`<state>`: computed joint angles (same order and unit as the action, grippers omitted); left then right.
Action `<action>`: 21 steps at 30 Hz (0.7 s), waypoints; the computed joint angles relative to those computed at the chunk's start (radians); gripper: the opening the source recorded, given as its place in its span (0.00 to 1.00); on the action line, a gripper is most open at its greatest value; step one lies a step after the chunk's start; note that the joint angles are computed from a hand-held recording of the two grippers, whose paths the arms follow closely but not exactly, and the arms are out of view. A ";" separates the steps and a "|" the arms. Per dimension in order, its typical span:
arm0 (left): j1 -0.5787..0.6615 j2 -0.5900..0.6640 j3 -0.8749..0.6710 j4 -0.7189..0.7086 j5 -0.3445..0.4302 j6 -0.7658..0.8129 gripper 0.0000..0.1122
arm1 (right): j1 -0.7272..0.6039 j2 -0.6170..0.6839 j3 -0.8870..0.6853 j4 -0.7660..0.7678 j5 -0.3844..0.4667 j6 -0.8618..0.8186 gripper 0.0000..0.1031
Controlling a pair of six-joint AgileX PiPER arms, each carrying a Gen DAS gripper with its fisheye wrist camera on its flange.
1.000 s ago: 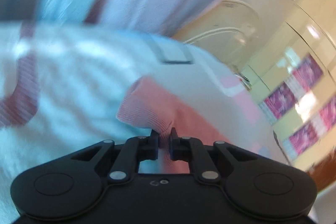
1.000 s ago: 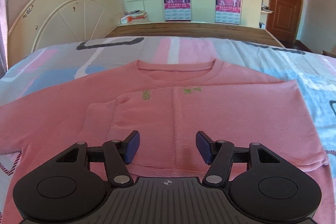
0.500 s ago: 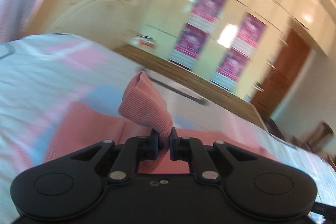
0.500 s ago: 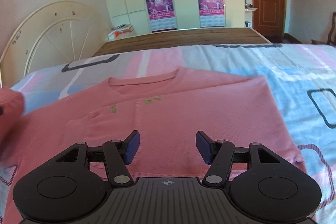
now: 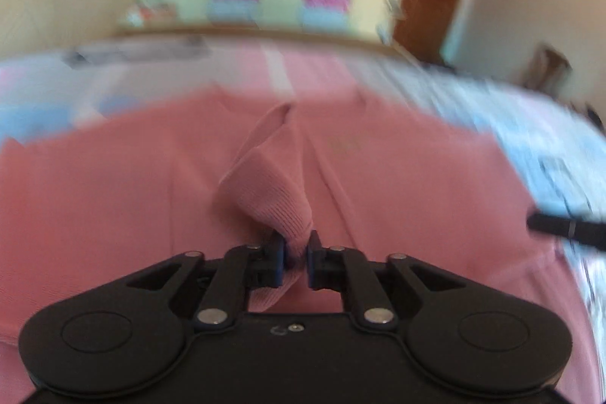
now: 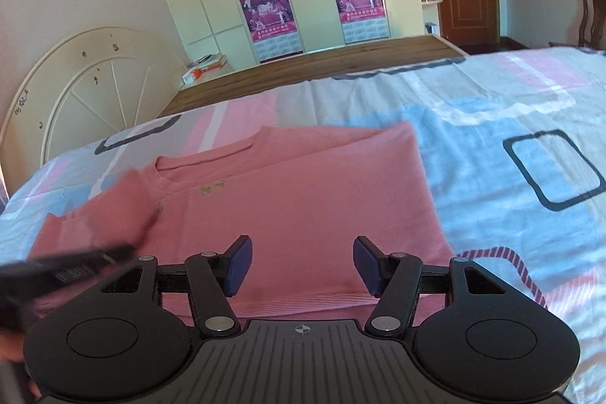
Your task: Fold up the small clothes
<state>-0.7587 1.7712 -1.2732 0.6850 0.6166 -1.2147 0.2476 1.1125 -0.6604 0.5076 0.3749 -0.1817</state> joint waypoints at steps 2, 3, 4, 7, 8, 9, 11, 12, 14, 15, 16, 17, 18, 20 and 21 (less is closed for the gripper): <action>-0.004 0.026 -0.028 -0.025 -0.003 0.064 0.33 | -0.035 0.003 -0.002 0.090 0.035 -0.084 0.58; -0.018 0.025 -0.007 0.023 -0.017 0.036 0.46 | -0.049 0.005 -0.002 0.141 0.053 -0.132 0.58; -0.023 0.021 0.013 0.068 -0.043 -0.006 0.58 | -0.058 0.010 -0.006 0.181 0.069 -0.166 0.58; -0.050 -0.044 0.081 0.168 -0.037 -0.097 0.70 | -0.039 0.035 -0.016 0.257 0.082 -0.216 0.58; -0.065 -0.084 0.126 0.233 -0.011 -0.162 0.70 | -0.026 0.045 -0.017 0.292 0.084 -0.242 0.58; -0.070 -0.137 0.177 0.266 0.011 -0.201 0.69 | -0.010 0.059 -0.021 0.318 0.083 -0.257 0.58; -0.074 -0.252 0.294 0.318 0.065 -0.303 0.66 | 0.020 0.084 -0.025 0.381 0.084 -0.295 0.58; -0.076 -0.311 0.350 0.335 0.106 -0.350 0.64 | 0.033 0.098 -0.024 0.427 0.086 -0.324 0.58; -0.097 -0.423 0.465 0.367 0.195 -0.440 0.60 | 0.058 0.130 -0.026 0.504 0.086 -0.362 0.58; -0.103 -0.476 0.513 0.373 0.240 -0.459 0.59 | 0.067 0.149 -0.026 0.549 0.084 -0.392 0.57; -0.111 -0.519 0.558 0.374 0.275 -0.474 0.59 | 0.080 0.167 -0.029 0.585 0.077 -0.412 0.57; -0.103 -0.551 0.592 0.356 0.293 -0.467 0.59 | 0.090 0.191 -0.037 0.621 0.075 -0.434 0.57; -0.077 -0.573 0.618 0.326 0.293 -0.448 0.58 | 0.101 0.216 -0.046 0.653 0.072 -0.451 0.57; -0.007 -0.588 0.657 0.294 0.255 -0.415 0.51 | 0.127 0.268 -0.072 0.701 0.059 -0.483 0.33; 0.025 -0.586 0.663 0.294 0.229 -0.403 0.48 | 0.133 0.292 -0.087 0.733 0.077 -0.517 0.07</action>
